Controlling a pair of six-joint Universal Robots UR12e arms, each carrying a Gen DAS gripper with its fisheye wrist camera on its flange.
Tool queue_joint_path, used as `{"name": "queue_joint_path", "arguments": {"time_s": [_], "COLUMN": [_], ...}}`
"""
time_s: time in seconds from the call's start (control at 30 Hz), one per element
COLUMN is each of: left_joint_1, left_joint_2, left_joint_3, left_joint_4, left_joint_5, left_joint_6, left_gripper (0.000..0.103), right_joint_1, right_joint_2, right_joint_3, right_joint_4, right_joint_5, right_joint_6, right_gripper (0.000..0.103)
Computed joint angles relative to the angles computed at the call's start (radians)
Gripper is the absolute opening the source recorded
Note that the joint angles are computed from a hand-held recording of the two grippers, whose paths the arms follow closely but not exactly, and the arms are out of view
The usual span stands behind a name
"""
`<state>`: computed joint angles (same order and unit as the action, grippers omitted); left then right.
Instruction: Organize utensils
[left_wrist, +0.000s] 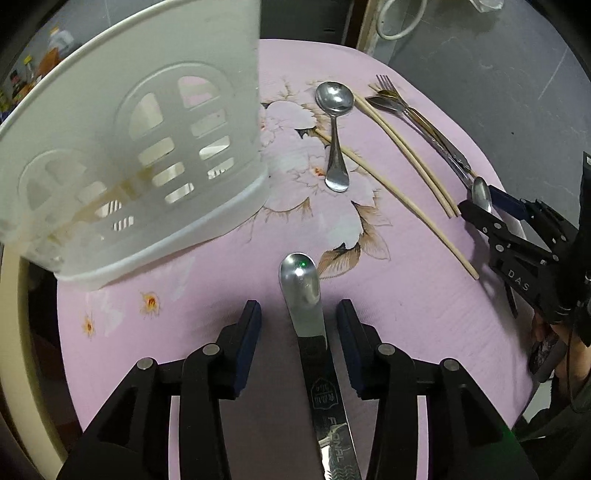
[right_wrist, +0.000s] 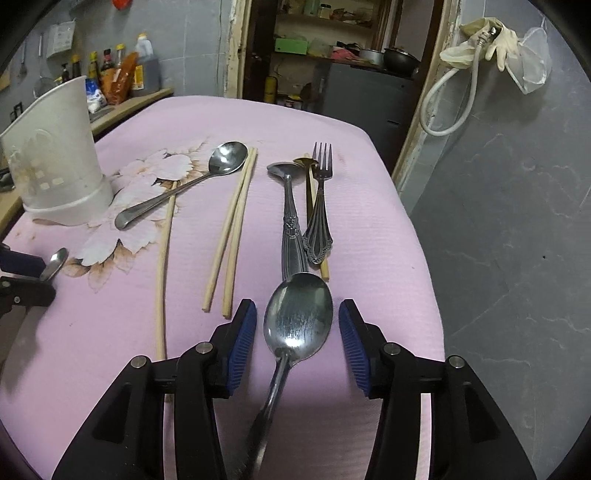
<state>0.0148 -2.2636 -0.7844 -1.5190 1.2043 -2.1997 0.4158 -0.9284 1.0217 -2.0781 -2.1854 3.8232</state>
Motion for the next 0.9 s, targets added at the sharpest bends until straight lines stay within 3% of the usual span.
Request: {"name": "queue_joint_path", "arguments": {"time_s": [0.1, 0.17, 0.37, 0.63, 0.77, 0.9], "left_joint_1": [0.006, 0.009, 0.03, 0.079, 0.068, 0.054], "left_joint_2": [-0.006, 0.007, 0.027, 0.098, 0.103, 0.084], "left_joint_3": [0.011, -0.018, -0.065, -0.218, -0.237, -0.179], "left_joint_4": [-0.033, 0.009, 0.05, 0.222, 0.245, 0.16], "left_joint_5": [-0.027, -0.039, -0.103, -0.241, -0.19, -0.125], "left_joint_6": [0.018, 0.019, -0.003, -0.036, -0.027, 0.01], "left_gripper": [0.024, 0.017, 0.014, 0.014, 0.014, 0.015], "right_joint_1": [0.001, -0.001, -0.004, 0.015, 0.016, 0.016], "right_joint_2": [-0.007, -0.015, -0.046, -0.05, -0.045, -0.048], "right_joint_3": [0.016, 0.031, 0.1, 0.14, 0.134, 0.142], "right_joint_4": [-0.023, -0.046, -0.201, -0.412, -0.42, -0.435], "right_joint_5": [-0.005, -0.004, 0.036, 0.021, 0.026, 0.03], "right_joint_6": [0.001, 0.003, -0.04, -0.19, -0.211, -0.207], "right_gripper": [0.038, 0.034, 0.033, 0.033, 0.033, 0.033]}}
